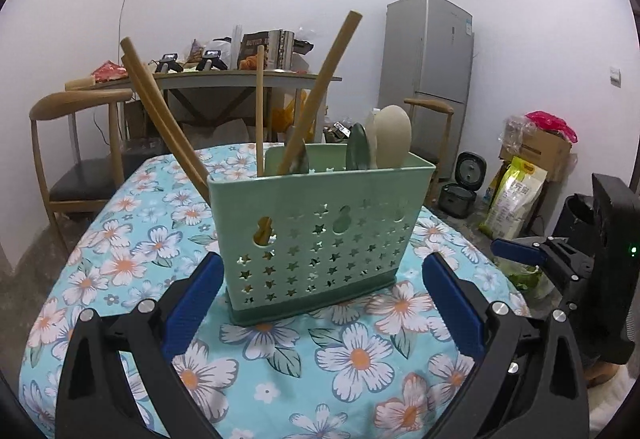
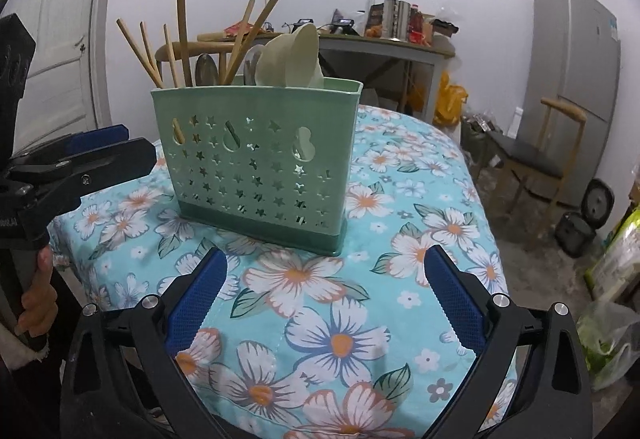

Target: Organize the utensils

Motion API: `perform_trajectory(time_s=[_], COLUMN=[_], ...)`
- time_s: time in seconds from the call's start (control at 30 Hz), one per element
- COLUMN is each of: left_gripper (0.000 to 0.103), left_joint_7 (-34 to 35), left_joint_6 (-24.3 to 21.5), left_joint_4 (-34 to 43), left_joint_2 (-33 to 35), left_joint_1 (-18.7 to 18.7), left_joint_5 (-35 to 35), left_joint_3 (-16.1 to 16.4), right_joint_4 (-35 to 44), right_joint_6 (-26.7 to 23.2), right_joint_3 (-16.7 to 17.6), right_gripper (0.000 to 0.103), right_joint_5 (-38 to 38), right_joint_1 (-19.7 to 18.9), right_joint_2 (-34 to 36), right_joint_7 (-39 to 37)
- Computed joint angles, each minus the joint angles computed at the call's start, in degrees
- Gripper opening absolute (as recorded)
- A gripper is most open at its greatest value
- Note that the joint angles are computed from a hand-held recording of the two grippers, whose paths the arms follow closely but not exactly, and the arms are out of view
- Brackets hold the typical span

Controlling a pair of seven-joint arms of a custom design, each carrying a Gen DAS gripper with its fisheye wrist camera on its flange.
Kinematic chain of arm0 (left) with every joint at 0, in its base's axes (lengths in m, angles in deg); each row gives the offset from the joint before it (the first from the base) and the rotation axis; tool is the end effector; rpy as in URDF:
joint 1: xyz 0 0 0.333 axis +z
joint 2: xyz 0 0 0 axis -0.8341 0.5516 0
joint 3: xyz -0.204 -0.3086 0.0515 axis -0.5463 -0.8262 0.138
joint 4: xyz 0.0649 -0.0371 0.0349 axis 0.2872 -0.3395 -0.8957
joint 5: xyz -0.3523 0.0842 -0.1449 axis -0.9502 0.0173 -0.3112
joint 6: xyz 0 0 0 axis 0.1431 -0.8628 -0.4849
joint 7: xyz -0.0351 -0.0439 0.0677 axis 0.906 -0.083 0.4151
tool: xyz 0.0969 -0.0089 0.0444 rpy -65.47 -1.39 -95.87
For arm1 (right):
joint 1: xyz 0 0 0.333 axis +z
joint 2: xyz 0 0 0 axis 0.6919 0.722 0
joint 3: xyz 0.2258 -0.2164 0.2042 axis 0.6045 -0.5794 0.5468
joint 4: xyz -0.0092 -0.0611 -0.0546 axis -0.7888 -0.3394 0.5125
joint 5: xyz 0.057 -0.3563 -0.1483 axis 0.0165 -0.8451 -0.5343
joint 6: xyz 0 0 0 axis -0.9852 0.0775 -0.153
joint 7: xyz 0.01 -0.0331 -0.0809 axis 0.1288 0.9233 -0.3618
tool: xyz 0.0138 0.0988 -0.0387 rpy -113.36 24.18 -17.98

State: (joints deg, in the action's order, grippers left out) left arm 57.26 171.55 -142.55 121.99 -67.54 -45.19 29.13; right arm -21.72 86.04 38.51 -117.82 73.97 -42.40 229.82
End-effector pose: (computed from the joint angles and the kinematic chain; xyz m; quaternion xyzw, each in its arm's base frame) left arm 0.6660 -0.4408 0.5289 -0.3266 0.7687 -0.5256 0.1618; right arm 0.5848 0.3488 0.5360 -0.5744 0.6542 -0.4019 0.2838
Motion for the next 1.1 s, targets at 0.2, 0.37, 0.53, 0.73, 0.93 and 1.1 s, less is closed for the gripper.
perform_trajectory(time_s=[0.2,0.37,0.53,0.73,0.93,1.1], left_gripper=[0.097,0.097,0.097,0.097,0.097,0.097], left_joint_7=[-2.0,-2.8,-3.3,-4.3,-8.0,-9.3], left_joint_6=[-1.6,-2.9,-1.2,-2.3,-7.6,-6.4], left_joint_4=[0.5,1.3,0.6,1.6,5.5,4.7], left_joint_2=[-0.7,-0.6,-0.7,0.0,1.0,0.1], left_joint_1=[-2.4,-3.0,-2.1,-1.1,-3.4,-5.7], left_joint_5=[-0.1,-0.9,-1.7,-2.1,-4.9,-3.2], left_joint_3=[3.8,5.1,4.4,3.2,7.2,10.7], right_joint_4=[0.1,-0.8,-1.9,-2.3,-2.4,-2.4], right_joint_6=[-0.8,-0.3,1.5,2.4,2.3,2.2], right_joint_3=[-0.1,0.0,0.2,0.6,0.7,0.8], right_gripper=[0.095,0.095,0.095,0.095,0.095,0.095], right_joint_5=[-0.4,-2.1,-4.0,-3.8,-4.3,-4.4], right_joint_1=[0.4,0.2,-0.6,-1.4,-1.5,-1.5], right_joint_2=[0.0,-0.9,-1.7,-2.0,-2.0,-2.1], right_joint_7=[-0.2,3.2,7.2,8.3,9.0,9.4])
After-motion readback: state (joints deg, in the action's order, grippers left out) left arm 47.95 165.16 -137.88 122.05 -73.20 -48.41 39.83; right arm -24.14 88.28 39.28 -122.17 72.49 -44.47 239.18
